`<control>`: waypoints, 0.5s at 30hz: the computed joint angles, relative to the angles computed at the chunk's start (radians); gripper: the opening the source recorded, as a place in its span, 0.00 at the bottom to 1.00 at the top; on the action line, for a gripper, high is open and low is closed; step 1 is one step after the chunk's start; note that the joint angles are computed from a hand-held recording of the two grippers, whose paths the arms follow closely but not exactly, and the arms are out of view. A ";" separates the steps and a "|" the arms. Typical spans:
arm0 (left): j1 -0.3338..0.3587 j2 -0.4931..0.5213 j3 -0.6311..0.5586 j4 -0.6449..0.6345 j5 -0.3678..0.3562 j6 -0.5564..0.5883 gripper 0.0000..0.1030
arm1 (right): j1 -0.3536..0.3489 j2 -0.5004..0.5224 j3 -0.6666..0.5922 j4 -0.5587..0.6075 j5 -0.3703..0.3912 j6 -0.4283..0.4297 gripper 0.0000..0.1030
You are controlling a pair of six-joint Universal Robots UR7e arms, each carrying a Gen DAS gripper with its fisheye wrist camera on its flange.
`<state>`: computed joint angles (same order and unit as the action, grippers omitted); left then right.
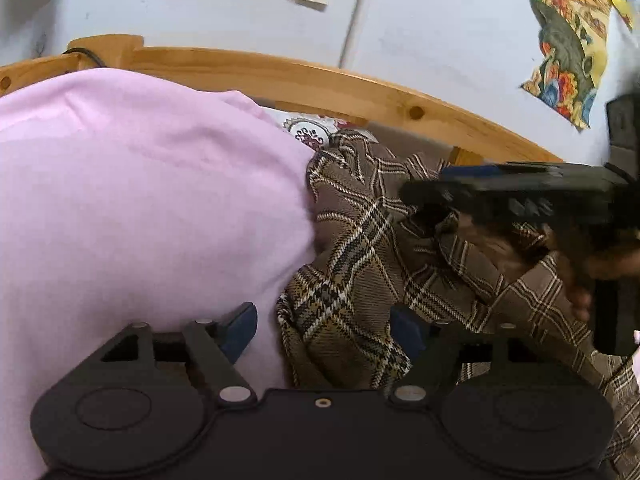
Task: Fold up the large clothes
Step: 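Release the coat side with both tools and lift them away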
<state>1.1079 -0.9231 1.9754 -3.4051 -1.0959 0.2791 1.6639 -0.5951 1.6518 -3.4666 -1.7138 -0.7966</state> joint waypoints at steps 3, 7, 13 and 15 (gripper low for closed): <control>0.002 -0.007 0.005 0.008 0.008 0.007 0.67 | 0.001 -0.027 0.027 0.031 -0.013 -0.003 0.73; 0.015 -0.028 0.027 -0.004 -0.028 0.049 0.64 | -0.016 -0.043 0.030 0.065 0.063 0.033 0.71; 0.036 -0.032 -0.013 0.080 -0.075 0.023 0.46 | 0.007 0.036 -0.117 0.245 0.064 0.075 0.47; 0.035 -0.034 -0.031 0.156 -0.053 -0.016 0.08 | 0.019 0.059 -0.162 0.323 0.028 0.088 0.05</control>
<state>1.1433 -0.9573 1.9447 -3.2488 -1.1491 0.2633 1.6826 -0.5361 1.4894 -3.1433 -1.6862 -0.7087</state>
